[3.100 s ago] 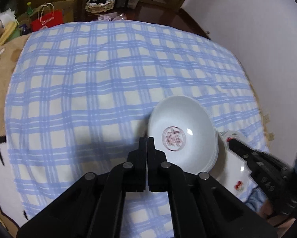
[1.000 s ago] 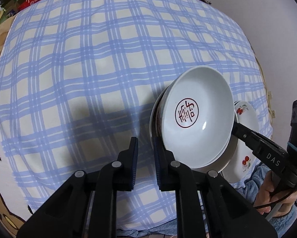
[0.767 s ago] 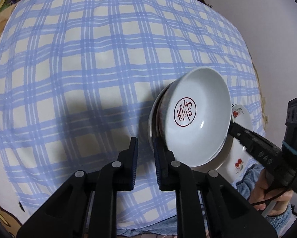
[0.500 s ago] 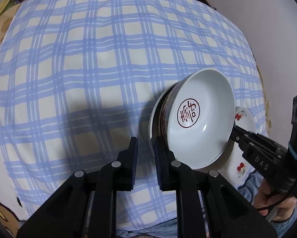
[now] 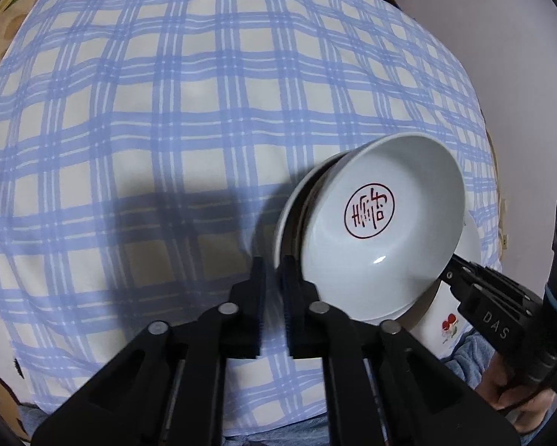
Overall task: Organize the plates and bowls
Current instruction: 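Lower the bowl stack onto the cherry-print plate stack with both grippers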
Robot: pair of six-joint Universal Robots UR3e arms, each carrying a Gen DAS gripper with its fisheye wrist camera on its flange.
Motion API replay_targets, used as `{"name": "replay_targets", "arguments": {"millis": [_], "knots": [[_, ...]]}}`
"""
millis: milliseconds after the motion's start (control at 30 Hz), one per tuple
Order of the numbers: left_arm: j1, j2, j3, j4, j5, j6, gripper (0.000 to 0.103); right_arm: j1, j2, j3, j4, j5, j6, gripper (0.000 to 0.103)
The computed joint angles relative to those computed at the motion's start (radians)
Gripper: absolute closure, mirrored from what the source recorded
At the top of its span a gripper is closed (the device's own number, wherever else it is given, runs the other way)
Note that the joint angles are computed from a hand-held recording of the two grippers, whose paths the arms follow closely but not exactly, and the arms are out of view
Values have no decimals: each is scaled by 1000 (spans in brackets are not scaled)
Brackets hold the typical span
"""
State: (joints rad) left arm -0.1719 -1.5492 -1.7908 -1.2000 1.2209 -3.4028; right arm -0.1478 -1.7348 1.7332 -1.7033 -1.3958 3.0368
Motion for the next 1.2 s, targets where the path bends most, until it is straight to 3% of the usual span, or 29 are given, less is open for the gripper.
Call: {"name": "replay_targets", "arguments": {"millis": [233,367,600,1200], "knots": [[5,47,-85,122,-2,-24,99,66,18,-17,-36,-74,31,94],[-27,24,-24,83,41,-25,99,96,40,-52,-26,-106,37,94],[-34,7,11,66,45,-26,99,41,15,-38,-17,-49,17,94],[21,71,30,15,-5,-23,100,96,45,-197,51,-74,56,94]]}}
